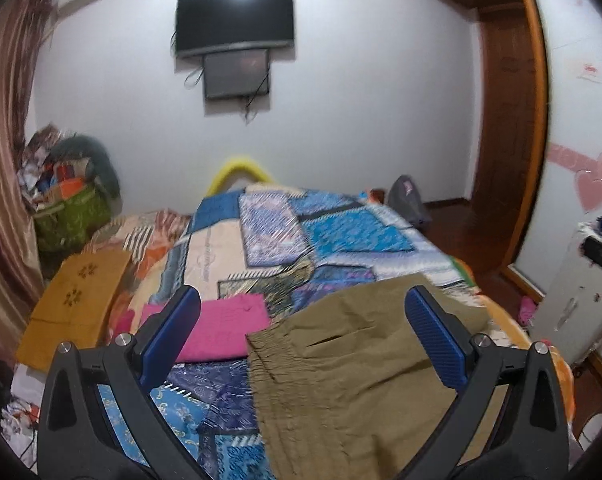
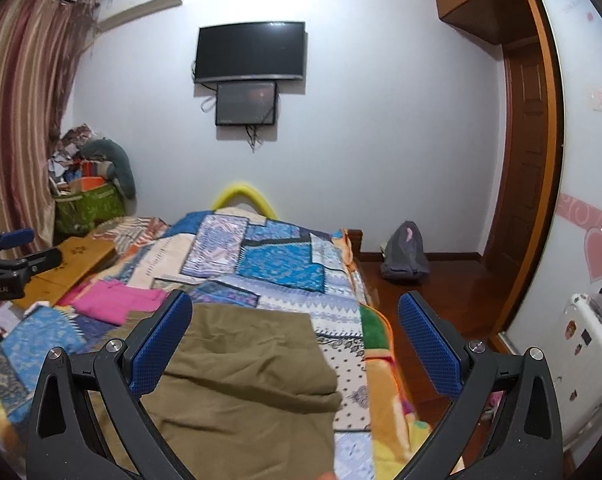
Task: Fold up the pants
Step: 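Lower the left tool onto the elastic waistband of the olive pants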
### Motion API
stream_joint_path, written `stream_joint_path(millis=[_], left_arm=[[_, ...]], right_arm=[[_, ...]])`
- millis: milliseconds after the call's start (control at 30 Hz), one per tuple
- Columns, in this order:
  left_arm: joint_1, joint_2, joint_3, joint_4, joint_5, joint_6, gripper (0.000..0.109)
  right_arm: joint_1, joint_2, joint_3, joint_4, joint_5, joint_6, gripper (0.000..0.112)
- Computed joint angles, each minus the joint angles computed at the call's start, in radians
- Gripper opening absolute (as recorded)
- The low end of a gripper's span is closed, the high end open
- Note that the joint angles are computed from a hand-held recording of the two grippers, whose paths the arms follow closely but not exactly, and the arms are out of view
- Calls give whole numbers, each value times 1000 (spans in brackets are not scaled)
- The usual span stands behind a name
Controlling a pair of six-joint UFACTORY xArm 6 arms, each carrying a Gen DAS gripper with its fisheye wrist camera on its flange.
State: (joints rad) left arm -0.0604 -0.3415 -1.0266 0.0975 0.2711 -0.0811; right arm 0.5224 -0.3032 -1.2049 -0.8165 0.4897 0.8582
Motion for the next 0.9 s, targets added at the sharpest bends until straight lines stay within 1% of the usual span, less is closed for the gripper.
stream_joint_path(millis=[33,67,100,167,267,333,400,433,467,500,533,567,633,700,767,800,833,900], left_arm=[[11,33,-22,0,8,-6,103],[21,67,-47,-26,17,14,103],[31,103,-75,-44,27,26,103],[51,177,-132,-18,43,11,103],[73,287,-220,23,78,9,103],[83,363,-281,5,110,43,103],[86,418,-319,-38,120,90,103],[89,461,-352,-60,140,119,103],[89,487,-374,-66,156,131,103],[91,520,-399,-68,171,138,103],[92,541,-414,-64,181,138,96],[92,567,-434,-62,199,142,89],[95,623,-482,-96,246,187,86],[98,656,-508,-112,271,204,82],[102,687,-527,-102,286,211,75],[103,700,-537,-122,296,232,74],[107,719,-559,-171,332,278,74],[112,736,-576,-197,367,300,74]], right_arm=[[-13,20,-12,8,2,3,103],[-29,40,-23,24,0,2,103],[-46,60,-32,60,-13,-22,103],[-76,120,-71,164,-30,-114,103],[-103,193,-116,255,-30,-211,103],[-110,249,-159,289,-10,-272,103],[-121,299,-197,333,-8,-343,103],[-124,317,-208,370,-6,-389,102],[-131,357,-245,438,2,-462,100],[-133,384,-268,478,14,-511,95],[-133,409,-292,509,34,-552,91],[-140,441,-324,547,46,-598,90],[-146,498,-380,618,75,-677,89],[-156,551,-437,676,107,-739,89],[-163,621,-526,696,166,-776,88],[-165,660,-575,709,198,-801,88],[-167,682,-604,718,216,-817,88],[-171,751,-694,742,266,-860,88]])
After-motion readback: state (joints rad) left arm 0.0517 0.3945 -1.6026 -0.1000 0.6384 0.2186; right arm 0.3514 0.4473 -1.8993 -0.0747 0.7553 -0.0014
